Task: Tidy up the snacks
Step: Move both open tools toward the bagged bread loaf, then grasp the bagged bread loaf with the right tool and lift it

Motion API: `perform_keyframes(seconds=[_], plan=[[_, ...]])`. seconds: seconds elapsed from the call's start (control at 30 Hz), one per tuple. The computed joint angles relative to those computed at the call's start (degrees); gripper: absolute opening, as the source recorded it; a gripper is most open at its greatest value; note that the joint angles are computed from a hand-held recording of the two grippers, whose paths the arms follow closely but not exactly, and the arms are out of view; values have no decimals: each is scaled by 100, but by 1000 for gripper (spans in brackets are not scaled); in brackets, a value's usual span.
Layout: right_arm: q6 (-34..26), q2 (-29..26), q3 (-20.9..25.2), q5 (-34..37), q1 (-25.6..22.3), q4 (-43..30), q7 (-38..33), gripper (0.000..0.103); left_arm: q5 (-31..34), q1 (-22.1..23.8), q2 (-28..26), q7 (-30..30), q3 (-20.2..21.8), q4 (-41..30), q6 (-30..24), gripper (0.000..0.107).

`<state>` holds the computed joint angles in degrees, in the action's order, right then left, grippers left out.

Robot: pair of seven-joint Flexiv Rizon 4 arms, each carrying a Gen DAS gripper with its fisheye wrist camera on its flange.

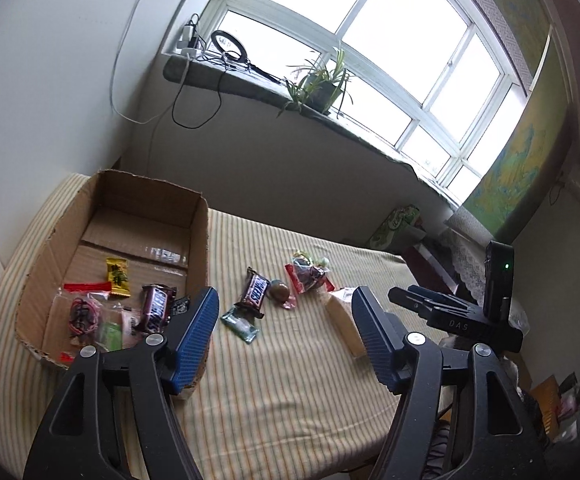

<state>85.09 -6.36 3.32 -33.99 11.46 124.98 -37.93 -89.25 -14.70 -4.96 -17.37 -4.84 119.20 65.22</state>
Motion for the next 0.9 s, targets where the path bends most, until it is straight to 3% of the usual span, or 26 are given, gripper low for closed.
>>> perform_keyframes(seconds=[0.1, 0.37, 0.5, 0.8, 0.9], plan=[[36, 48, 50, 396, -184, 149, -237, 86, 159, -126, -101, -32, -104, -9, 227, 69], [-105, -58, 468, 2346, -535, 96, -1672, 88, 594, -491, -404, -153, -361, -61, 932, 72], [-135, -75, 506, 2859, -568, 87, -2059, 88, 913, -659, -565, -236, -495, -112, 1385, 72], [-394, -167, 715, 3935, -680, -166, -3112, 88, 1937, -607, -936, -959, -773, -288, 1585, 72], [-636, -270, 916, 4617, -821, -441, -3724, 88, 2148, -502, -1056, -1200, -890, -363, 1499, 72]])
